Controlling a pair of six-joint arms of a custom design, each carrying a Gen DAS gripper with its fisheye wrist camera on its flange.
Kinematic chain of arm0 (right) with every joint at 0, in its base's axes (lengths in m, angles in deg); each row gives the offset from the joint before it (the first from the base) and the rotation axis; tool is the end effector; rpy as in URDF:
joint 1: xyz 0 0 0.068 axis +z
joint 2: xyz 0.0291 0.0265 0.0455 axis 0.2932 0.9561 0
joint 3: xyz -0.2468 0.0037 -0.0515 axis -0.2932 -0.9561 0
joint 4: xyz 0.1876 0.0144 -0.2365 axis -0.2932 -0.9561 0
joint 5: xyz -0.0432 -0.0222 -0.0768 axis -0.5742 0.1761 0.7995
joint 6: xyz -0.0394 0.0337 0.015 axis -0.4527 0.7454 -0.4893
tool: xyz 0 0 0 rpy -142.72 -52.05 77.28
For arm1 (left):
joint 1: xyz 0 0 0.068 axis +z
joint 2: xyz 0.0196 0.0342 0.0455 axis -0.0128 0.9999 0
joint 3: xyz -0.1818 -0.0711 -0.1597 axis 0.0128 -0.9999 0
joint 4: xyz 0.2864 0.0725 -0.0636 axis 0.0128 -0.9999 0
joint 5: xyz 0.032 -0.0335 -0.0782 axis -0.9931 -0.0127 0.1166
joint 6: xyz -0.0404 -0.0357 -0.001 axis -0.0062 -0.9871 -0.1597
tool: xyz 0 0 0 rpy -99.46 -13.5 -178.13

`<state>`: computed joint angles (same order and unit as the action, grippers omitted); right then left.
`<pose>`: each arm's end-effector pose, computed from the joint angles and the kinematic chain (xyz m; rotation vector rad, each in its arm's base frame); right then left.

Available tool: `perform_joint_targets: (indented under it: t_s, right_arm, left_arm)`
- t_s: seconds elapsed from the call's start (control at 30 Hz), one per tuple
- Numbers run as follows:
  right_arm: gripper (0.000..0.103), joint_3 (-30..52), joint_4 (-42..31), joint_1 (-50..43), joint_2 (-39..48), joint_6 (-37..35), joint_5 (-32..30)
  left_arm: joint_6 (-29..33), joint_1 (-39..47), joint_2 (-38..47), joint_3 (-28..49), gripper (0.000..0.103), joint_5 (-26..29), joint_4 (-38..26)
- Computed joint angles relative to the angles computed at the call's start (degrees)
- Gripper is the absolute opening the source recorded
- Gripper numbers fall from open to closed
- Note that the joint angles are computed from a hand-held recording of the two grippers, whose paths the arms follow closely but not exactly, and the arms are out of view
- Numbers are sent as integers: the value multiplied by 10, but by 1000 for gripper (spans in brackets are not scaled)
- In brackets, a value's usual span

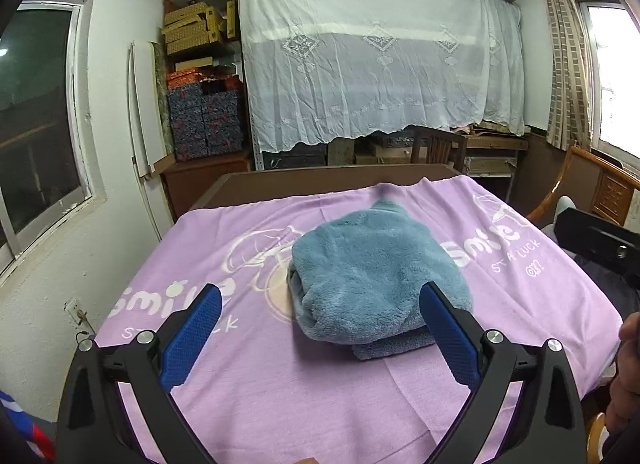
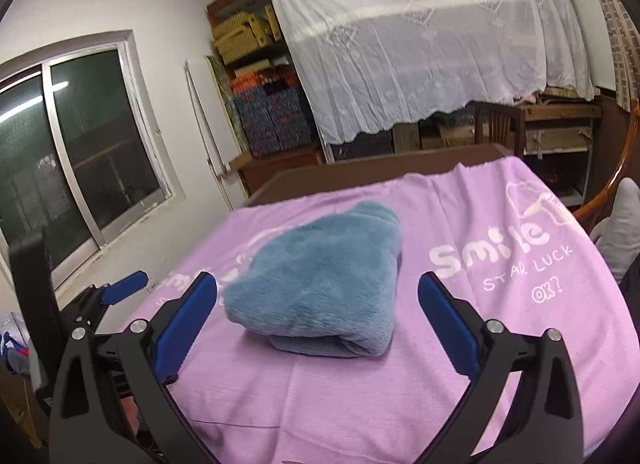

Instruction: Fold large clothes

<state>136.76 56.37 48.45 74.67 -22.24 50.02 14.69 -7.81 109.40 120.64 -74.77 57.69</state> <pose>0.2584 0.1472 0.3273 0.0800 2.0064 0.3986 0.3182 -0.0431 0.2815 0.3298 2.0274 -0.0993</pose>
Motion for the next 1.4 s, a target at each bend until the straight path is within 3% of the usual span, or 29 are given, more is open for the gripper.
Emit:
perform_joint_targets:
  t_s: [0.43, 0.77, 1.17, 1.4]
  right_arm:
    - [98, 17, 12, 22, 91, -29, 50]
    - [98, 25, 29, -23, 163, -19, -9]
    - [98, 11, 39, -43, 162, -2, -41]
    - [98, 14, 33, -45, 164, 1, -45]
  left_arm:
    - [-8, 14, 123, 52, 99, -12, -21]
    - [-11, 12, 190, 92, 99, -25, -35]
    - [-26, 42, 218, 132, 99, 25, -78]
    - [-20, 30, 207, 121, 99, 5, -67]
